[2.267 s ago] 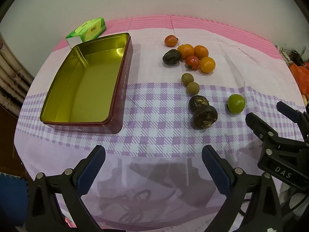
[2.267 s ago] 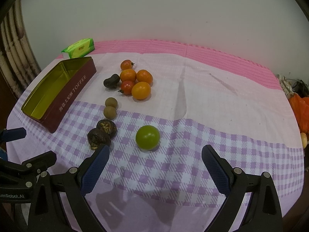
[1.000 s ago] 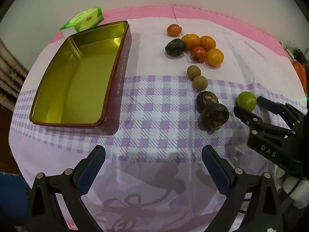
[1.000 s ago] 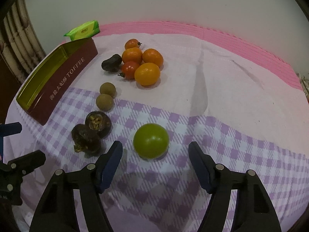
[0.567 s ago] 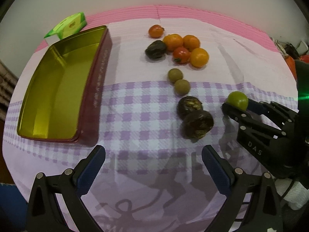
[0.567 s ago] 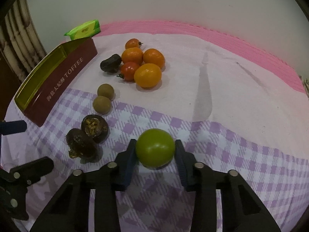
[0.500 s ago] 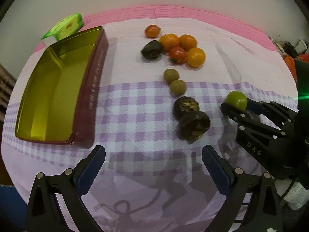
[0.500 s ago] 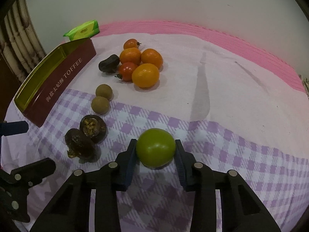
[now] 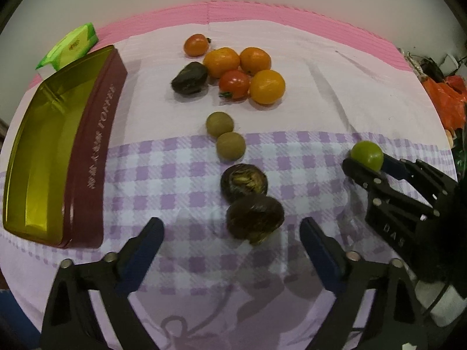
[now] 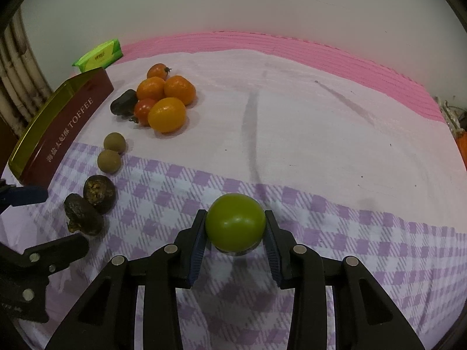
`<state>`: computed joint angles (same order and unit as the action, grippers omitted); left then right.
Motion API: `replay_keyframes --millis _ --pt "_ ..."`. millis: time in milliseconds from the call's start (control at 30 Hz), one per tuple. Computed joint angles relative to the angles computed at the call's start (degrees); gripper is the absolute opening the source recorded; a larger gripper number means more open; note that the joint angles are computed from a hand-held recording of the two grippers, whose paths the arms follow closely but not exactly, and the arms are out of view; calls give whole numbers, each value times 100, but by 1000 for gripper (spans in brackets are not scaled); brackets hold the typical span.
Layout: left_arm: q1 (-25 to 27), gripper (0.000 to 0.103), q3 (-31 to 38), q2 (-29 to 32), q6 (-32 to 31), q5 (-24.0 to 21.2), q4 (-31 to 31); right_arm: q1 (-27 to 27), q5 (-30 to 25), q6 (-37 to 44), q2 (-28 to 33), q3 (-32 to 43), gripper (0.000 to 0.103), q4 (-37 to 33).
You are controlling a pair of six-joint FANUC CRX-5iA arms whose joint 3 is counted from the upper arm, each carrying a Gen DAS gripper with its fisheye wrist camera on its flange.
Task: Organize fruits
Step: 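Grasp the green round fruit with the right tool while the left tool grasps a dark brown fruit, then carry the dark brown fruit into the tin tray and open the left tool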
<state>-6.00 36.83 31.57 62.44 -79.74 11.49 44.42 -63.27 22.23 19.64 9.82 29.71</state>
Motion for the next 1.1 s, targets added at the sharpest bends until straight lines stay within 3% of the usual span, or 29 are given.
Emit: replay_keyframes --millis 133,200,333,400,467,600,833,1100 --pt "-61 79 96 81 6 -36 -98 17 58 -86 -46 -92 39 58" --pt "-78 68 169 153 25 -77 -103 25 77 -131 -71 -138 39 87" --pt "-59 58 211 219 -6 -137 -54 54 67 -265 -75 -174 39 162" --pt "-39 42 165 203 -55 -133 24 55 56 -302 -54 -151 39 175" --pt "-17 37 113 177 -103 -106 82 60 59 -354 -50 -156 40 196" --pt "69 37 44 130 -151 -159 258 74 121 -399 -60 -202 44 242" --pt "279 37 105 29 -224 -147 525 142 96 -316 35 -152 59 346" --pt "663 37 1043 356 -5 -104 490 152 85 -263 87 -135 67 425"
